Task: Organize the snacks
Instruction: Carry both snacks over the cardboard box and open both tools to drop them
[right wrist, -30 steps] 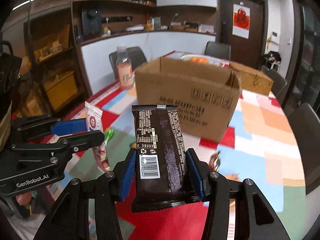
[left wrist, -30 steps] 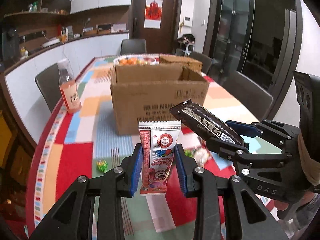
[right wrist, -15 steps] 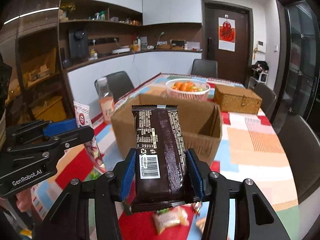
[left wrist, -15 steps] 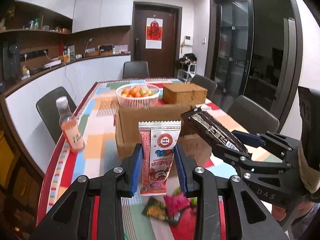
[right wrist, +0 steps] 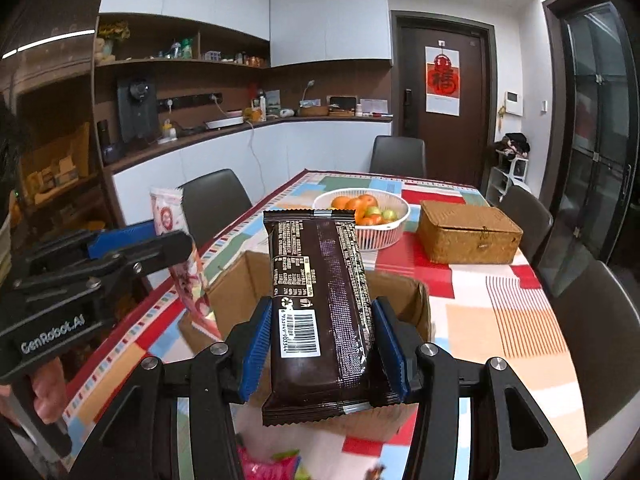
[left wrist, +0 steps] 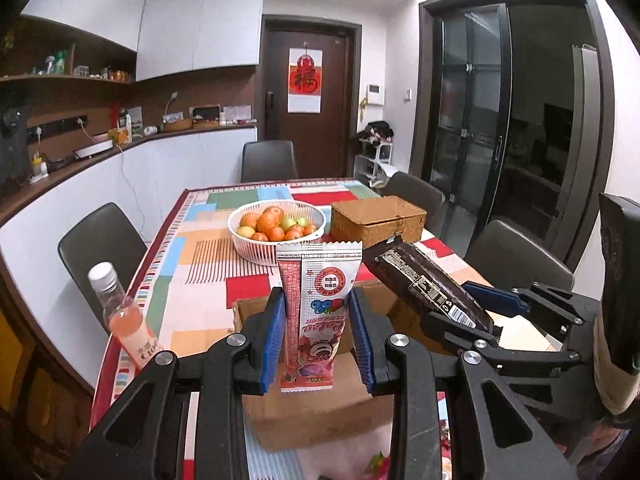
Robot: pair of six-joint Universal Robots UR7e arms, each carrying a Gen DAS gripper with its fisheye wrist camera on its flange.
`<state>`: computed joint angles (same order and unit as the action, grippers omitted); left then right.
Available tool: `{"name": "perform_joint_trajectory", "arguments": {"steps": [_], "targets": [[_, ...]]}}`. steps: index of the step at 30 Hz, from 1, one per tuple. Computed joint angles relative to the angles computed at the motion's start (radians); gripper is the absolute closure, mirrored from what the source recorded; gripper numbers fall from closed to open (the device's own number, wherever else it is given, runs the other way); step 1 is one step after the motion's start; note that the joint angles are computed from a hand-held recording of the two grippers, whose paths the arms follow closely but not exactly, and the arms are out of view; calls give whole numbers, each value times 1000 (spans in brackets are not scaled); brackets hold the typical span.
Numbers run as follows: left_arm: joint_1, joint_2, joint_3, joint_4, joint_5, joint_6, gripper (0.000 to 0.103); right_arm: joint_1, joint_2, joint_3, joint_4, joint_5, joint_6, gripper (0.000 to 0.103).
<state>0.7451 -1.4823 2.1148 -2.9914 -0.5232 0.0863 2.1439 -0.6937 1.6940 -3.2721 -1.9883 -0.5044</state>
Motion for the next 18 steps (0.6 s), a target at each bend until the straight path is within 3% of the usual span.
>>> {"name": "perform_joint_trajectory", "arguments": {"steps": [7,14,16,18], "targets": [[131,81,-134,161,-87,-79,71,-15,72,-119,99,-41,15,53],[201,119,-179,293,-132,-161,70,-35,118,-178,176,-85,18,53],[206,121,-175,301,-125,-175,66,-40,125,-184,194,-90,20,52],[198,113,-163,304,-106,-192,48,-43,128,-187,203,-93,19,52]]}}
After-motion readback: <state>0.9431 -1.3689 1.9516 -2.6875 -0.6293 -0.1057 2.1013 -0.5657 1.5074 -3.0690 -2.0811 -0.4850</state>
